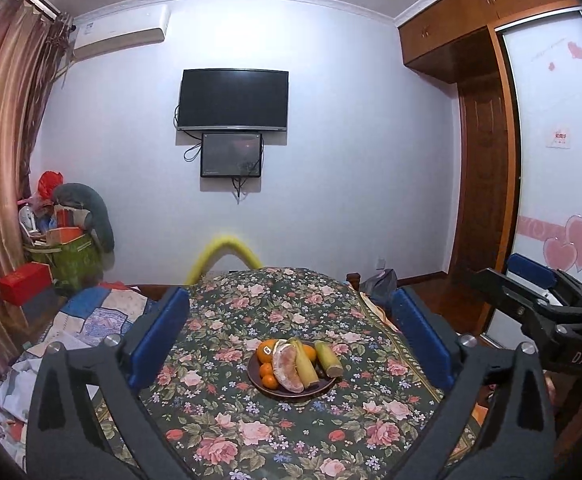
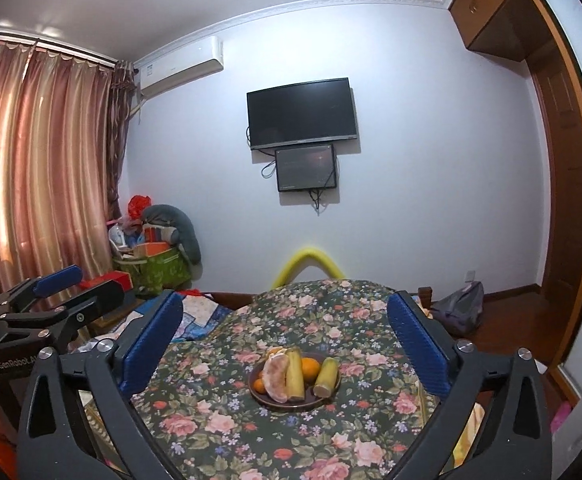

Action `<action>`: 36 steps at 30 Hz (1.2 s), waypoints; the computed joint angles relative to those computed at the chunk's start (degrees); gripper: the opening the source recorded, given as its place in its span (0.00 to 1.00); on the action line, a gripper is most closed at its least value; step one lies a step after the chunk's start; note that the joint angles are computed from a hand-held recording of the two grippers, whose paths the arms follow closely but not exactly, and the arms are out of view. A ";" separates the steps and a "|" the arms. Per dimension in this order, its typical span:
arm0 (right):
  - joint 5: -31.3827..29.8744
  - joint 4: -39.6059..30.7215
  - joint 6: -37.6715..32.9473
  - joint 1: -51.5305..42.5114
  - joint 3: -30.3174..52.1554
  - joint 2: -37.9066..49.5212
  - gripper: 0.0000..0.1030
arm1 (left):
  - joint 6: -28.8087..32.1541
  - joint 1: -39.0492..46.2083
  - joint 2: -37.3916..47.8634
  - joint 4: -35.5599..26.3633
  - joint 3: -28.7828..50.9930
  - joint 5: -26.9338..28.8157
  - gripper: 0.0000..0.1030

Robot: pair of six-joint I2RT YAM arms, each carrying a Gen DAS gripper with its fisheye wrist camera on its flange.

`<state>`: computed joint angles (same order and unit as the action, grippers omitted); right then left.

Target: Organize fruits

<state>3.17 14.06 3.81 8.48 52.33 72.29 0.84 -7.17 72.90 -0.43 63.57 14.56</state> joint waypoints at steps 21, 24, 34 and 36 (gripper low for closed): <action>1.13 -0.80 -0.49 0.50 -1.95 -2.18 1.00 | 0.16 -0.10 0.08 -0.22 -0.32 0.34 1.00; 0.98 -1.06 -0.40 0.34 -1.91 -2.34 1.00 | 0.17 -0.13 0.17 -0.18 -0.33 0.44 1.00; 1.31 -1.25 -0.67 0.41 -1.93 -2.56 1.00 | 0.16 -0.76 0.23 -0.24 -0.13 0.24 1.00; 1.13 -1.18 -0.61 0.29 -2.12 -2.77 1.00 | 0.11 -0.80 0.19 -0.30 -0.17 0.28 1.00</action>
